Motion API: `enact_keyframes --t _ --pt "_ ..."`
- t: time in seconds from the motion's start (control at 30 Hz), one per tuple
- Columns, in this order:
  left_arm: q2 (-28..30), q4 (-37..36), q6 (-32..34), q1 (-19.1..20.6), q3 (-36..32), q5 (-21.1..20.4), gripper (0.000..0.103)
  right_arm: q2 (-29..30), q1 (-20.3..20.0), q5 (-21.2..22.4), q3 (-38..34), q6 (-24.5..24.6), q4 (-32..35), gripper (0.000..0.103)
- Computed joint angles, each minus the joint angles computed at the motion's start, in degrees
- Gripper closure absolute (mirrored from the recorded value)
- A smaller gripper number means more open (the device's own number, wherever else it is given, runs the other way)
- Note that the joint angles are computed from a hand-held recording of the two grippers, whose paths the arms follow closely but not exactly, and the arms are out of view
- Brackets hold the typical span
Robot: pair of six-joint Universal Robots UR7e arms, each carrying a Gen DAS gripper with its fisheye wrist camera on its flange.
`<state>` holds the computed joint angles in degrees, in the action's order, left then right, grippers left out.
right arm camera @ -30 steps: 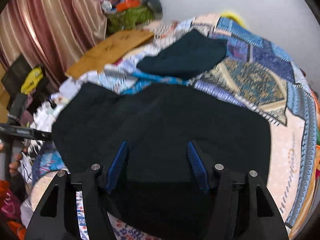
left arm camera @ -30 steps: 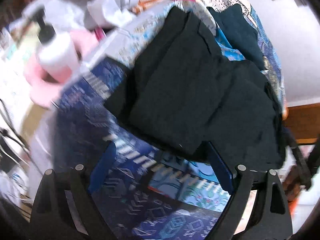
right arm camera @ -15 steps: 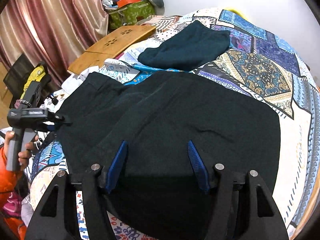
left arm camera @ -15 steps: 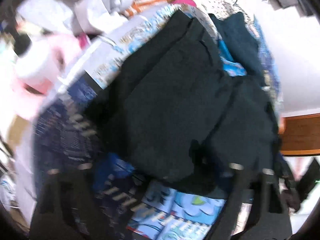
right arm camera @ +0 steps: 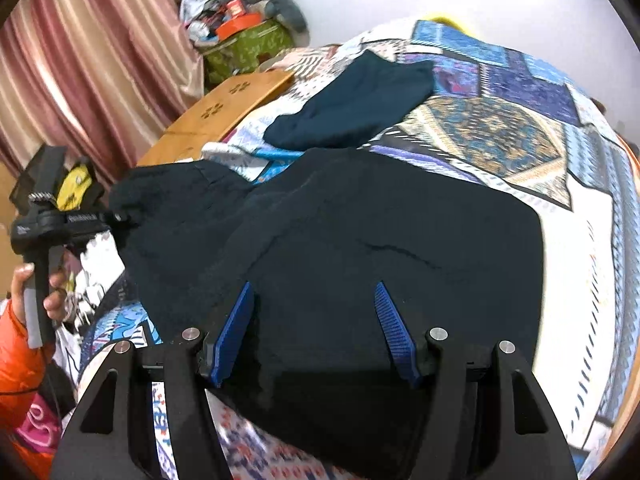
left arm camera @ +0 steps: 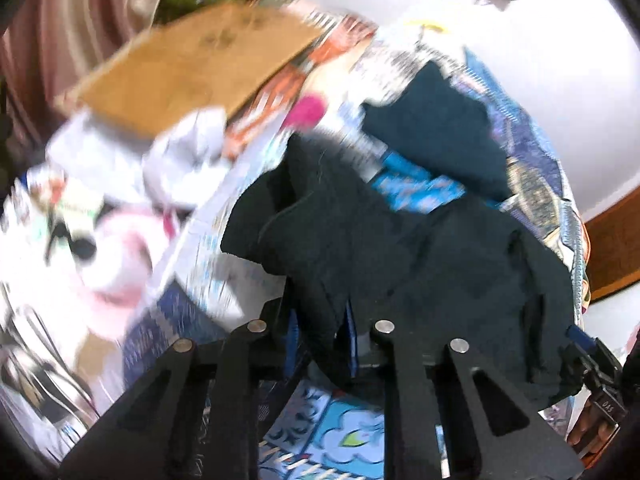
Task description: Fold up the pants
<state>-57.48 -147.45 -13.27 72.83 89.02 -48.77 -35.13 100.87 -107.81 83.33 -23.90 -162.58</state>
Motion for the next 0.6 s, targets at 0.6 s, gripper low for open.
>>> enact_keyframes --t 0.6 --pt "13.68 -8.14 24.48 -14.31 -13.65 -8.85 0.085 -10.46 -3.43 -2.54 11.51 2.27 -13.26 0.044"
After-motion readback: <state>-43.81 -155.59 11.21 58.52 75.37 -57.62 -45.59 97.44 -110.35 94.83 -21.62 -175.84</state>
